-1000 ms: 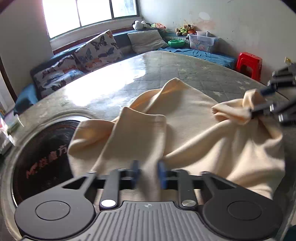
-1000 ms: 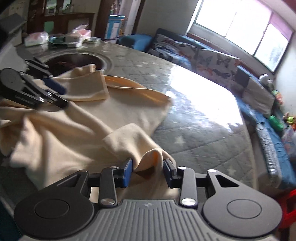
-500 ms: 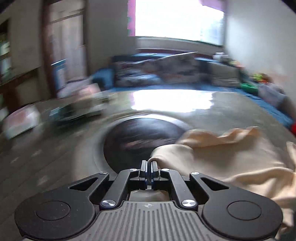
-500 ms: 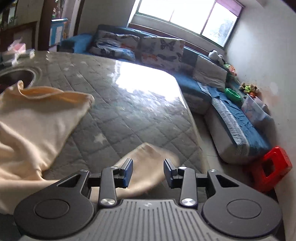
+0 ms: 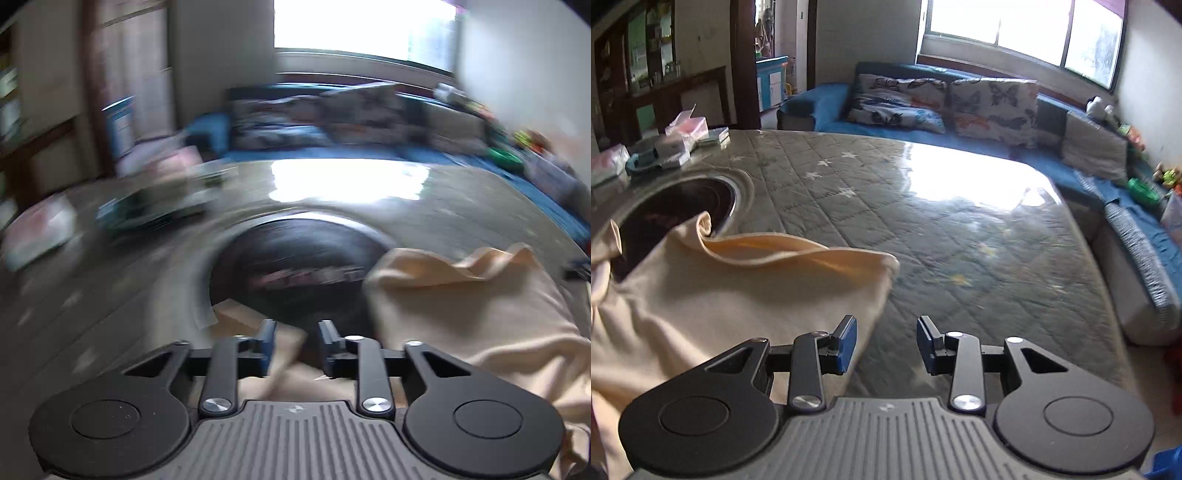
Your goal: Fold clothes
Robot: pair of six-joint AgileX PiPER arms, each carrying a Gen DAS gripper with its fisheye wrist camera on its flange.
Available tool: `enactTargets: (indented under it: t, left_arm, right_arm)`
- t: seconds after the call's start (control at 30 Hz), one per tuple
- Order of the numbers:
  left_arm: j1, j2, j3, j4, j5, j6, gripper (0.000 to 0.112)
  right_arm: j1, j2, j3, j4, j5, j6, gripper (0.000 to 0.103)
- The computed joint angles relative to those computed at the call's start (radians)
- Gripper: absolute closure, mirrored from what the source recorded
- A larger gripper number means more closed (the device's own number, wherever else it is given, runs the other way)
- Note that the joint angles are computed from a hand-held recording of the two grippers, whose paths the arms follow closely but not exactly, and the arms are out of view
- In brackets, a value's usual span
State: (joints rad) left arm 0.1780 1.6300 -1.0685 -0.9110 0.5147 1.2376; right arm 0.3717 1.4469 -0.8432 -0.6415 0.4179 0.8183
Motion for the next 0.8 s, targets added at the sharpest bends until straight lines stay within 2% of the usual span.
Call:
enactTargets:
  t: [0.1,0.3,0.43,0.5,0.57,0.67,0.77,0.8]
  left_arm:
    - [-0.106,0.058,-0.042,0.003,-0.038,0.022,0.071]
    - [-0.206,0.208,-0.2,0.113,-0.03,-0.087,0.07]
    - [-0.225,0.259,-0.267,0.12,-0.009,-0.1,0.07]
    - [-0.226,0.284,-0.299,0.119,0.028,-0.085,0.068]
    - [-0.232,0.304,-0.315,0.135,0.024,-0.103,0.068]
    - [-0.225,0.343,-0.365,0.143,0.064,-0.128,0.068]
    - [-0.218,0.365,-0.386,0.113,0.084,-0.099,0.071]
    - [-0.213,0.367,-0.383,0.092,0.086,-0.073,0.079]
  right_arm:
    - [-0.032,0.062,-0.045,0.077,-0.03,-0.069,0.068]
    - [-0.083,0.126,-0.094,0.185,-0.055,-0.191,0.068]
    - [-0.113,0.158,-0.12,0.275,-0.07,-0.285,0.068]
    - [-0.128,0.17,-0.129,0.326,-0.077,-0.338,0.068]
    - [-0.133,0.183,-0.141,0.345,-0.078,-0.363,0.068]
    - [-0.137,0.201,-0.158,0.386,-0.083,-0.41,0.068]
    - [-0.137,0.218,-0.173,0.402,-0.083,-0.433,0.068]
    - [-0.139,0.226,-0.181,0.415,-0.084,-0.445,0.071]
